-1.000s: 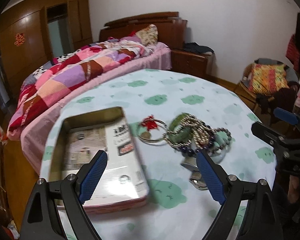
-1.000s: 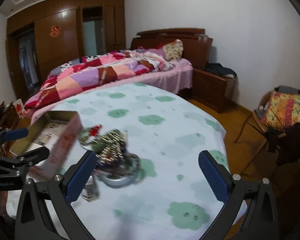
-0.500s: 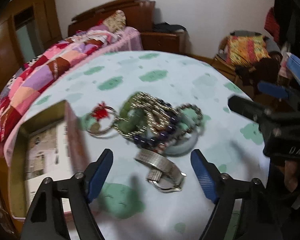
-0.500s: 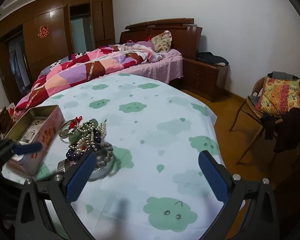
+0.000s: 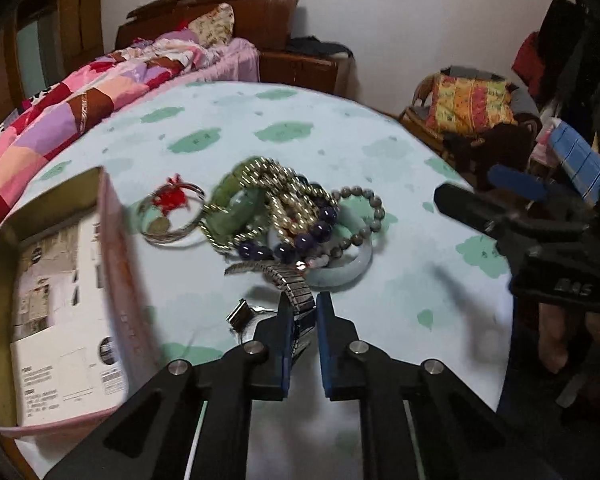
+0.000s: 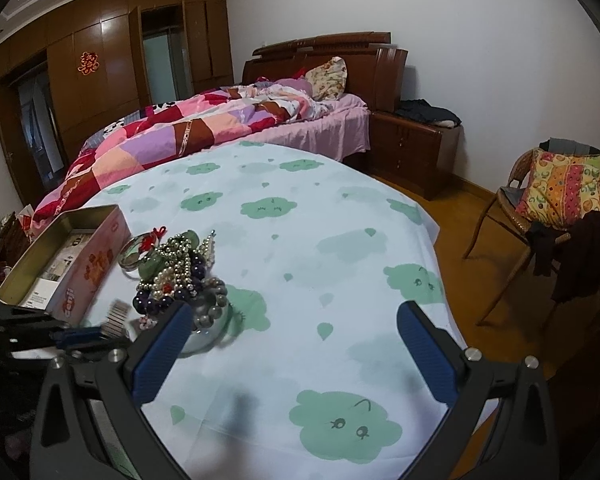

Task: Organize jewelry
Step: 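Reach the left gripper to the silver wristwatch and close on its band, then lift the watch with the left gripper while the right gripper grasps the bead bracelets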

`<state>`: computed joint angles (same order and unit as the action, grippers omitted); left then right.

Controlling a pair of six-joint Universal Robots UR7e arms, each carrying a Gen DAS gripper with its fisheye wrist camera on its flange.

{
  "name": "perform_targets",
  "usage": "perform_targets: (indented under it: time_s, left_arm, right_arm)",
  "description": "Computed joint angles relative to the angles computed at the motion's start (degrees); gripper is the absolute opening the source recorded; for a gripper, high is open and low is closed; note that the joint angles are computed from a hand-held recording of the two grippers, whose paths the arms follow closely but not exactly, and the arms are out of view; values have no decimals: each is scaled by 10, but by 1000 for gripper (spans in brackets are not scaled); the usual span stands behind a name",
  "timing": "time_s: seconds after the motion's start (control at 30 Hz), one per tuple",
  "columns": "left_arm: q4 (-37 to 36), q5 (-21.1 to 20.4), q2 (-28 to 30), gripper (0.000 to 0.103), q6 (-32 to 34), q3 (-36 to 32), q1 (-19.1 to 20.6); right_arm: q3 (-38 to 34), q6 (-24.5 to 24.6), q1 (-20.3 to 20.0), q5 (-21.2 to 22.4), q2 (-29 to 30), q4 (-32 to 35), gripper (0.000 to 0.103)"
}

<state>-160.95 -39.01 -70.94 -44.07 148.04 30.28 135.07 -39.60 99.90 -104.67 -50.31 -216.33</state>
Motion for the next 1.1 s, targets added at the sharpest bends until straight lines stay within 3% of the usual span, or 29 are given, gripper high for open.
perform_targets:
  time_s: [0.33, 0.57, 0.67, 0.93, 1.1]
  left_arm:
    - [43, 63, -68, 3, -40, 27, -52]
    - [30, 76, -85, 2, -29, 36, -59]
    - [35, 83, -101, 2, -32, 41, -66]
    - [22, 92, -112, 2, -30, 51, -62]
    - [22, 89, -118, 2, -34, 55, -64]
  right_arm:
    - [-2, -12, 3, 15, -1, 27, 102]
    - [-42, -38, 33, 37, 9, 86, 70]
    - [-79, -50, 54, 21, 33, 137, 60]
    - [-130, -61, 72, -11, 85, 199, 57]
    - [-143, -40, 62, -10, 82, 245, 23]
